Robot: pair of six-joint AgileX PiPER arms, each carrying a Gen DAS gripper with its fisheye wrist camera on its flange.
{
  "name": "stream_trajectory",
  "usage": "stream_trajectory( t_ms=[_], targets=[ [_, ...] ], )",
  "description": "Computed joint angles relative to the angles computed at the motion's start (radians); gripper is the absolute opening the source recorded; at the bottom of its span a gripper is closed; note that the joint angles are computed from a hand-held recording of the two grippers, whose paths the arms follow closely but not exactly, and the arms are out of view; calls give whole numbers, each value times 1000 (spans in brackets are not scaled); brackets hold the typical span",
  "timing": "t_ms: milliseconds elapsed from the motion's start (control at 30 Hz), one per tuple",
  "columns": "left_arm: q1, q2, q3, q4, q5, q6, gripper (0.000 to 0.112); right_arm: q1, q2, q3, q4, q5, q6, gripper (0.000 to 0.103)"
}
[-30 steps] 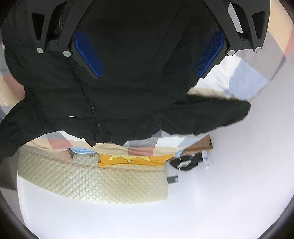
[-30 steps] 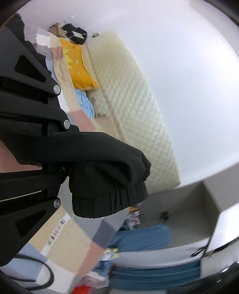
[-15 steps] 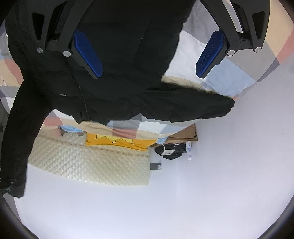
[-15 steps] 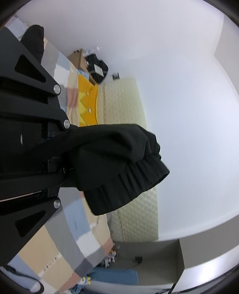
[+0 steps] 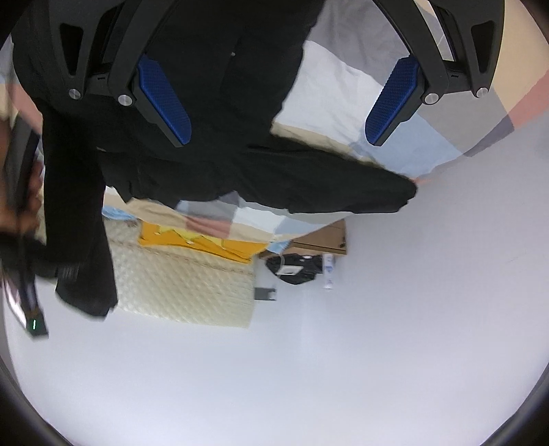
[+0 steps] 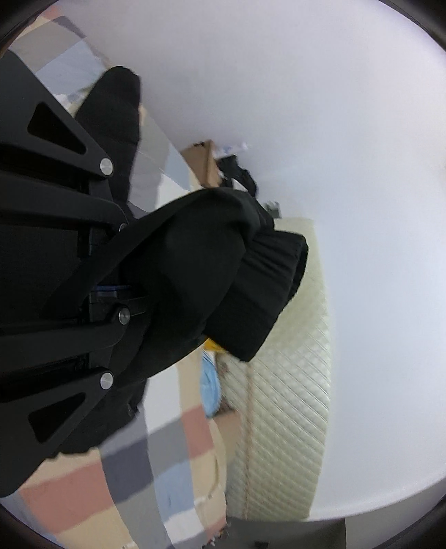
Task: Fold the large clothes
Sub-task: 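Lift the gripped sleeve with the right tool and lay it across the jacket body, then open the right tool and withdraw it from the folded sleeve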
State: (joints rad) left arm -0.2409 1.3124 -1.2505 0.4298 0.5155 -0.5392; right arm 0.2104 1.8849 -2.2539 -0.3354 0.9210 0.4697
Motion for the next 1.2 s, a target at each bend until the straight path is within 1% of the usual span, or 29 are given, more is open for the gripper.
stream_trajectory(
  t_ms=[100, 167, 200, 367, 467, 567, 633, 733, 800, 833, 933, 1033, 1100, 1200],
  targets=[
    [36, 9, -2, -33, -14, 16, 102, 47, 16, 88, -57, -76, 33, 9],
    [67, 27, -15, -118, -14, 88, 102, 57, 31, 138, -45, -120, 32, 9],
    [77, 35, -19, -144, -13, 111, 102, 70, 43, 133, -45, -118, 36, 9],
    [95, 60, -24, -171, -8, 143, 102, 83, 96, 224, -7, -204, 76, 9],
    [106, 78, -32, -209, 2, 174, 102, 102, 112, 274, 14, -232, 101, 9],
    [118, 94, -38, -260, 6, 214, 102, 102, 149, 288, 65, -253, 97, 9],
    [136, 114, -57, -339, 27, 280, 102, 109, 189, 255, 79, -225, 82, 9],
    [152, 129, -65, -387, 38, 310, 102, 109, 238, 221, 90, -197, 66, 9],
    [163, 136, -69, -422, 44, 335, 102, 101, 271, 175, 127, -157, 32, 9],
    [166, 141, -72, -438, 51, 348, 102, 99, 274, 170, 136, -152, 24, 9],
    [158, 144, -70, -424, 55, 347, 102, 102, 249, 211, 127, -181, 44, 9],
    [149, 136, -63, -416, 55, 349, 102, 103, 230, 224, 133, -175, 59, 11],
    [141, 131, -61, -394, 54, 335, 102, 99, 221, 218, 159, -157, 51, 15],
    [129, 128, -64, -384, 59, 331, 102, 96, 197, 221, 207, -136, -6, 32]
  ],
)
